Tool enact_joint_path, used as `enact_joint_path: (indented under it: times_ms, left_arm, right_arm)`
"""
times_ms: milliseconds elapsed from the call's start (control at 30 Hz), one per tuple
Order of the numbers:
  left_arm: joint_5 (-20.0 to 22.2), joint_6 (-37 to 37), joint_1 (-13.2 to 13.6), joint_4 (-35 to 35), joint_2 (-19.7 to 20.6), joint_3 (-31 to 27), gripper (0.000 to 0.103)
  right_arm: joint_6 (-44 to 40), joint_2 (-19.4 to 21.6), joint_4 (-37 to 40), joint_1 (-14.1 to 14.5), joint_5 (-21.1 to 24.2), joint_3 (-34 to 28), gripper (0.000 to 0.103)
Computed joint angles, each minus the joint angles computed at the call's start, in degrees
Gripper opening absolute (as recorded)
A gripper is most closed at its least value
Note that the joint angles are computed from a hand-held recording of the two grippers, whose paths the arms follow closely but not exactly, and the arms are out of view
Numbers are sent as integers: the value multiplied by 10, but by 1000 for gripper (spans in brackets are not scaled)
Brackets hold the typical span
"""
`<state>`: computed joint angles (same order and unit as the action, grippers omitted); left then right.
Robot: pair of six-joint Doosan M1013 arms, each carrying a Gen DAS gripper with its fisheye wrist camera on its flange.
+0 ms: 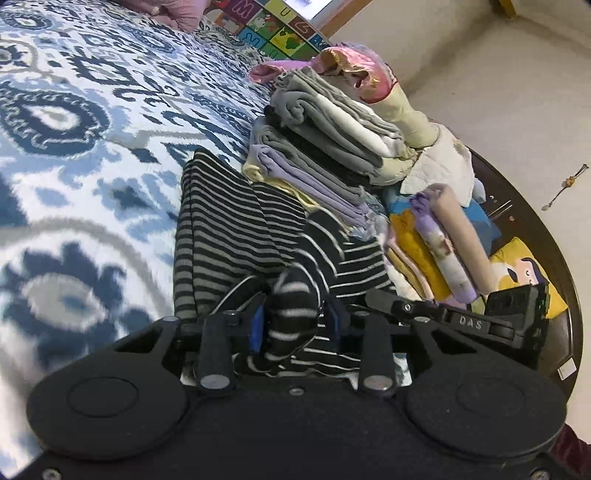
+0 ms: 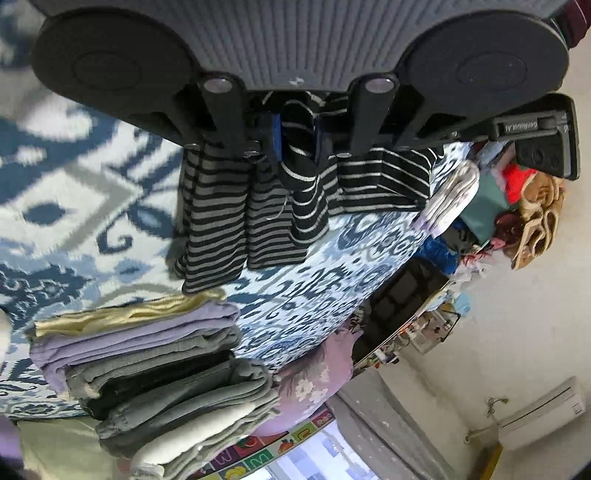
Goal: Fold clothes
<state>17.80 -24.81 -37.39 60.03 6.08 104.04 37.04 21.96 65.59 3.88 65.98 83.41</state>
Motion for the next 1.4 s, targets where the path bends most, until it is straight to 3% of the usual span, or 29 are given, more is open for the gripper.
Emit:
enact_joint_path:
  times_ms: [100, 200, 300, 367, 433, 567, 667, 800, 900, 967, 1033, 1067, 1100, 1200, 1300, 1333, 1400]
  left_arm:
    - [19, -29, -23, 27, -13, 11, 31]
    - [36, 14, -42, -10, -20, 17, 31]
    - [78, 127, -63, -102, -25, 13, 32]
    - [90, 168, -73, -139, -33, 19, 41]
    - [69, 129, -80, -111, -49, 39, 54]
    - [49, -46, -98, 30, -73, 71, 60]
    - [77, -134, -105, 70, -72, 68, 62]
    - [159, -111, -107, -48, -37, 29, 63]
    - [197, -76, -104, -134, -9, 9, 63]
    - [211, -56, -102, -169, 6, 1, 63]
    - [213, -63, -106, -146, 13, 0, 59]
    - [206, -48, -107, -140, 15, -2, 44]
    - [197, -31, -105, -141, 16, -4, 10]
    - [217, -53, -118, -85, 3, -2, 10]
    - [228, -77, -132, -28, -22, 10, 10]
    - [228, -63, -130, -42, -23, 9, 10]
    - [232, 18, -120, -136, -10, -1, 10]
  right_arm:
    - [-18, -23, -5, -11, 21, 25, 20]
    - [-11, -41, -24, -23, 54, 46, 26]
    - [-4, -56, -63, -29, 76, 60, 39]
    - [-2, -64, -90, -34, 102, 65, 48]
    - [-3, -72, -102, -44, 128, 73, 57]
    - [6, -81, -76, -73, 166, 93, 64]
    - [46, -83, -38, -86, 146, 111, 66]
    - [96, -88, -41, -70, 60, 130, 67]
    - [116, -93, -64, -46, 4, 144, 67]
    - [134, -97, -93, -30, -22, 153, 65]
    - [120, -105, -93, -19, -49, 170, 63]
    - [103, -112, -82, -16, -67, 182, 48]
    - [94, -112, -77, -14, -69, 185, 27]
    - [75, -126, -49, -16, -99, 197, 17]
    - [-22, -164, -6, -28, -139, 215, 15]
    - [-23, -162, -39, -26, -128, 211, 15]
    - [9, -150, -130, -16, -97, 193, 15]
